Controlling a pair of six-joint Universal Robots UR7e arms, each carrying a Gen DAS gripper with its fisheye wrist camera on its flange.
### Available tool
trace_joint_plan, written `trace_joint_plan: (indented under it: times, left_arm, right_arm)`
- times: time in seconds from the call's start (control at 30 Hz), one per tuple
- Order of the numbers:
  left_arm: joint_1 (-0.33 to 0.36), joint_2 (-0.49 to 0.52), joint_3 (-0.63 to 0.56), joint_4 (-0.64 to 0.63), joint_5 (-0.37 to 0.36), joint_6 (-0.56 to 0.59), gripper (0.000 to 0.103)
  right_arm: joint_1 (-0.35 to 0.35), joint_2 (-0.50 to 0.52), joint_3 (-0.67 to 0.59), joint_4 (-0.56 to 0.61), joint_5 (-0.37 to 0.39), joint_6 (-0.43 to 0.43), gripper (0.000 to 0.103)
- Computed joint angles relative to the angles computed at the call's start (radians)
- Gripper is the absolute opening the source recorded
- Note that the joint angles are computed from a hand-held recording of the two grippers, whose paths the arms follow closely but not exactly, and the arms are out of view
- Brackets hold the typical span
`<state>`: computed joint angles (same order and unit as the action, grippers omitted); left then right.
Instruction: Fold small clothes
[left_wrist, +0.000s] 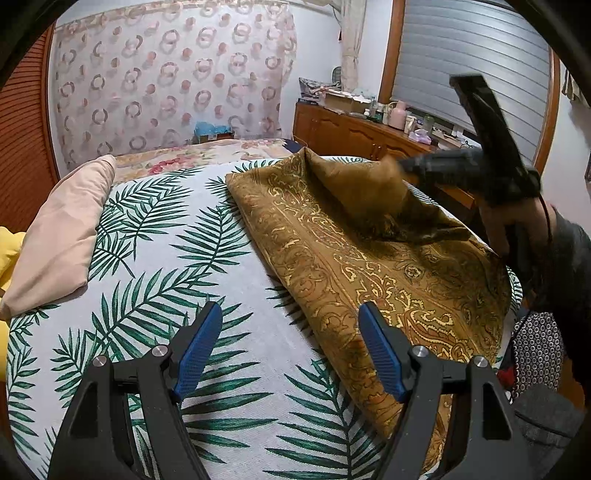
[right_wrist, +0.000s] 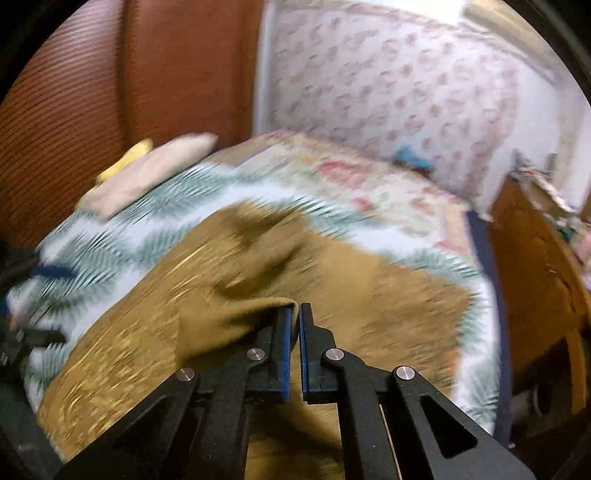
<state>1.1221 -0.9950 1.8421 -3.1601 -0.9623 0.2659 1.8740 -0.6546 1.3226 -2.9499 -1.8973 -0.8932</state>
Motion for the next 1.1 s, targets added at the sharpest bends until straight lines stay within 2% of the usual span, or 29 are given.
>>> trace_joint_plan:
  times: [0.17, 0.3, 0.5, 0.57, 0.67, 0.73, 0.87, 0.97, 1.1]
  left_arm:
    - [0.0, 0.002, -0.002, 0.01, -0.001, -0.006, 0.077]
    - [0.001, 0.003, -0.003, 0.017, -0.002, -0.008, 0.077]
    - [0.003, 0.005, -0.004, 0.023, -0.007, -0.011, 0.077]
    - [0.002, 0.004, -0.003, 0.025, -0.009, -0.013, 0.077]
    - [0.001, 0.005, -0.002, 0.024, -0.007, -0.013, 0.077]
    - [0.002, 0.005, -0.003, 0.026, -0.009, -0.013, 0.077]
    - [0.001, 0.01, -0.007, 0.033, -0.007, -0.02, 0.077]
    - [0.003, 0.013, -0.011, 0.04, -0.006, -0.02, 0.077]
    - [0.002, 0.013, -0.01, 0.041, -0.005, -0.022, 0.077]
  right_arm:
    - [-0.017, 0.056, -0.142, 0.007, -0.051, 0.059, 0.004]
    - [-0.014, 0.09, -0.196, -0.028, -0.079, 0.032, 0.003]
    - [-0.003, 0.126, -0.273, 0.069, -0.096, 0.103, 0.004]
    - [-0.002, 0.116, -0.254, 0.109, -0.1, 0.13, 0.011]
    - [-0.004, 0.104, -0.201, 0.062, -0.128, 0.1, 0.022]
    - [-0.006, 0.079, -0.142, 0.03, -0.13, 0.1, 0.025]
    - [-0.007, 0.03, -0.039, -0.029, -0.091, 0.125, 0.026]
    - [-0.012, -0.018, 0.027, 0.0, -0.026, 0.151, 0.026]
    - [-0.028, -0.048, 0.053, 0.068, 0.014, 0.165, 0.029]
